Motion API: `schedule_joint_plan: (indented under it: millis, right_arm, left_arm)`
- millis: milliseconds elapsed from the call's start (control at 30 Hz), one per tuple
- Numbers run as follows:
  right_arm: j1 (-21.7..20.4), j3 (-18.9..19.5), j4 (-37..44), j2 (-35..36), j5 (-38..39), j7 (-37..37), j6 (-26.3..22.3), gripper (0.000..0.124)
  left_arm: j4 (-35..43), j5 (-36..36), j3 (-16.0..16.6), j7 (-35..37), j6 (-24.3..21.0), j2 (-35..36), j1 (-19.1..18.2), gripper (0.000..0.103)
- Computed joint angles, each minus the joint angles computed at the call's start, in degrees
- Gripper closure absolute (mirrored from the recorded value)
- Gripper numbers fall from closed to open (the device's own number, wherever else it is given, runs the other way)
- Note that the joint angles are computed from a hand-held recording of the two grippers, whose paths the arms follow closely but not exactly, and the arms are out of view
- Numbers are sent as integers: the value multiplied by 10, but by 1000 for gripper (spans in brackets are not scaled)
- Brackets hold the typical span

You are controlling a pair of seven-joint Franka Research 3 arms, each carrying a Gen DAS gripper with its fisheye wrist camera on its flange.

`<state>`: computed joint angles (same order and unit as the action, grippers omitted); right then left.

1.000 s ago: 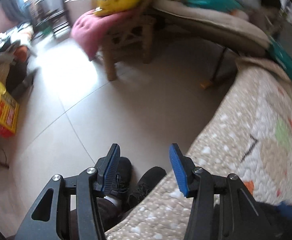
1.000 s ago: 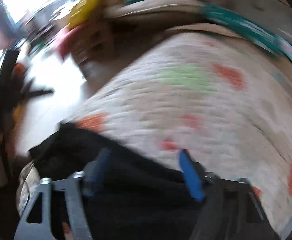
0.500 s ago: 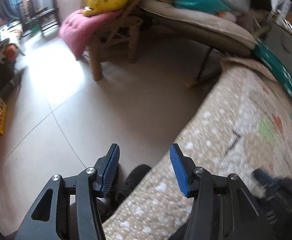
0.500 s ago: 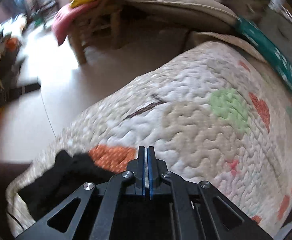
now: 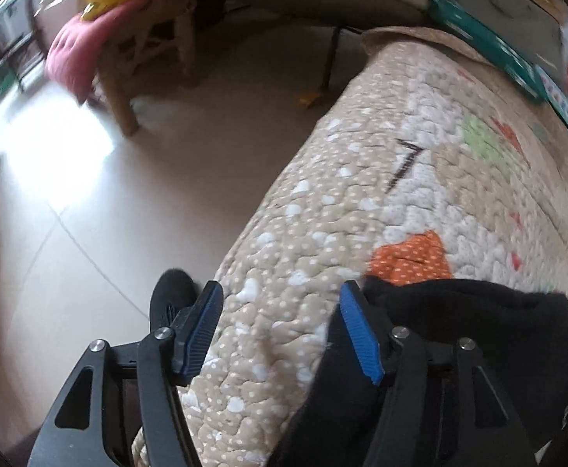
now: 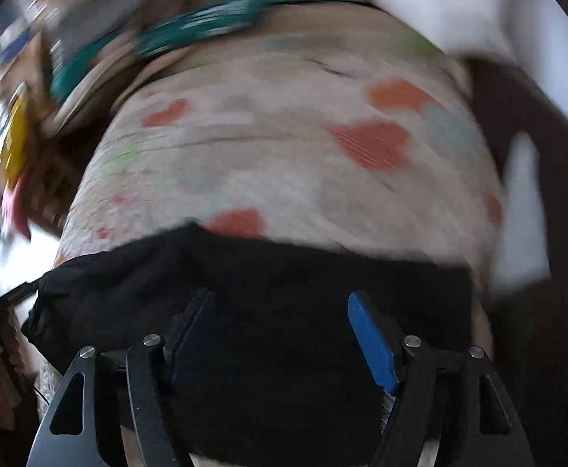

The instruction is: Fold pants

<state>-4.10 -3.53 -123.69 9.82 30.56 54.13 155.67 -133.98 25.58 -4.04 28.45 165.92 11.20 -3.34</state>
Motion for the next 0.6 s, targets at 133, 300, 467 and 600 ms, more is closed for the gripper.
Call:
schedule_joint_plan:
  millis: [133, 300, 467, 600]
  right_arm:
    - [-9, 5, -37, -22, 39, -40, -5, 48]
    - [40, 42, -43, -18, 27, -121, -4, 48]
    - [106, 81, -13, 9, 23, -182, -4, 48]
    - [164, 106, 55, 69, -29, -197, -20, 47]
  left_arm:
    - [-31, 40, 25, -77, -10, -27, -8, 41]
    - [-85, 44, 20, -125, 21, -67, 26, 41]
    - [-119, -127, -11, -7, 89, -75, 67, 41]
    - [-130, -184, -18, 41, 102, -88, 73, 41]
